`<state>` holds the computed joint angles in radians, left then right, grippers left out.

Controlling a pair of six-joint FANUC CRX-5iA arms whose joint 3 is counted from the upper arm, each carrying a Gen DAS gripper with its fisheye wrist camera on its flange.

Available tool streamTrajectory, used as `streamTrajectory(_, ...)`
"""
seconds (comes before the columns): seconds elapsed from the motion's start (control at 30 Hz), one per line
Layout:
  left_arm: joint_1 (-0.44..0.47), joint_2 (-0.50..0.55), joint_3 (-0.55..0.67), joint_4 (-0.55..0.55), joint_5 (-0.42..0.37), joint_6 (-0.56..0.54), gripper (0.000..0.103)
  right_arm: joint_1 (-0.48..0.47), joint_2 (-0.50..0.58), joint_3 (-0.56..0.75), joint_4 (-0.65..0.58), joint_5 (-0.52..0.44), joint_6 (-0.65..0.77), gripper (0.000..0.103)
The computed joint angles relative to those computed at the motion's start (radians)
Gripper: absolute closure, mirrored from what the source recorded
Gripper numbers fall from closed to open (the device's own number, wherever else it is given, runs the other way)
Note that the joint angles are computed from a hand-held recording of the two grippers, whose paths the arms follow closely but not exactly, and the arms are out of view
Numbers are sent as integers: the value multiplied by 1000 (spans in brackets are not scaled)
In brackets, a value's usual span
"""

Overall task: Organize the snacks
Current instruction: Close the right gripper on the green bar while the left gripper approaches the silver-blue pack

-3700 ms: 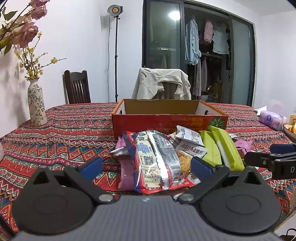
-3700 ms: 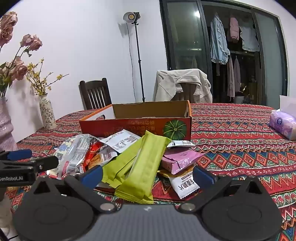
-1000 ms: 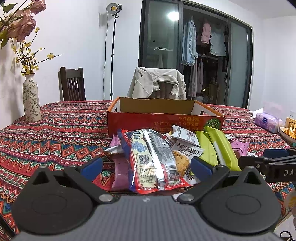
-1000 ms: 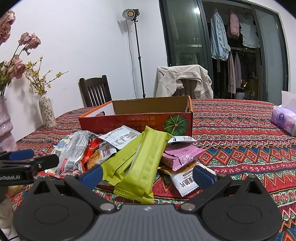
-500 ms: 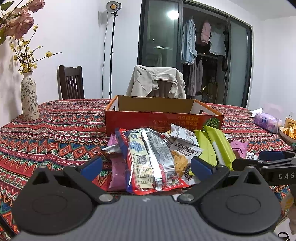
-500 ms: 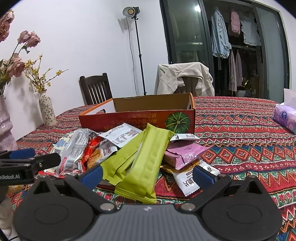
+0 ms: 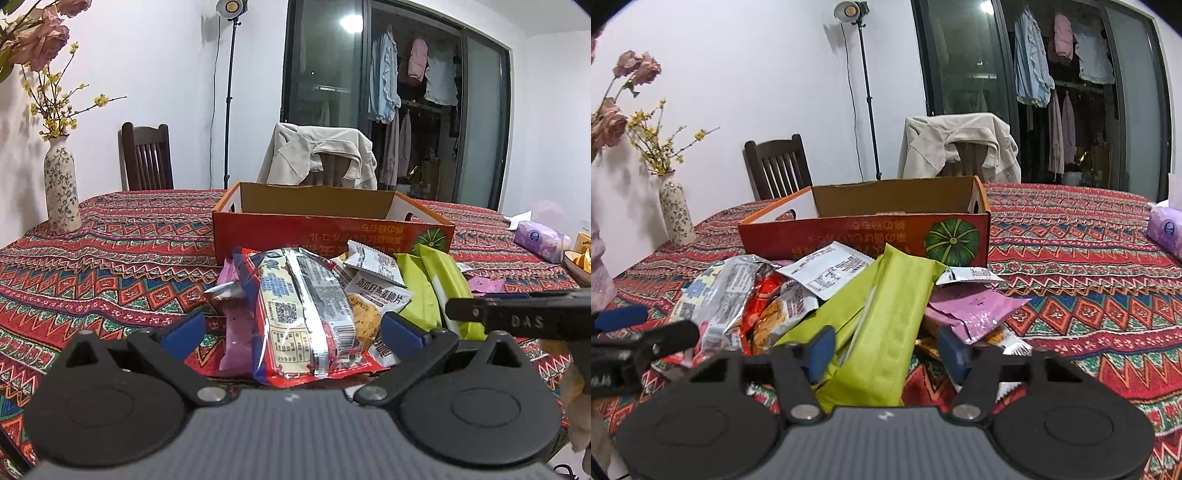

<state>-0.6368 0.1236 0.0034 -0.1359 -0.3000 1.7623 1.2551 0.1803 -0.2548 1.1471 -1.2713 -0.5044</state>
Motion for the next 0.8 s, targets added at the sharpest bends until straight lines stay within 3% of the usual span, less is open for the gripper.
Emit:
streamTrajectory(0.2,-13,11,37,-63,-32,47,0,-25,12,27,-44,14,1,53)
streamTrajectory(0.33,-19,21,52,-59,-51,41,0,-26,9,18,-35,23,-10,64)
streamTrajectory(0.47,-37,34,92,-129,-90,100,0,-19,7,8,-24,12,-32,69)
streamTrajectory(0.67,-72,77,185,-229,-176,181,0,-1,4,-12,22,-24,-70,69)
streamTrajectory(0.8,-114,130,288,-351,-293,286,0,11,7,-16,51,-47,-78,69)
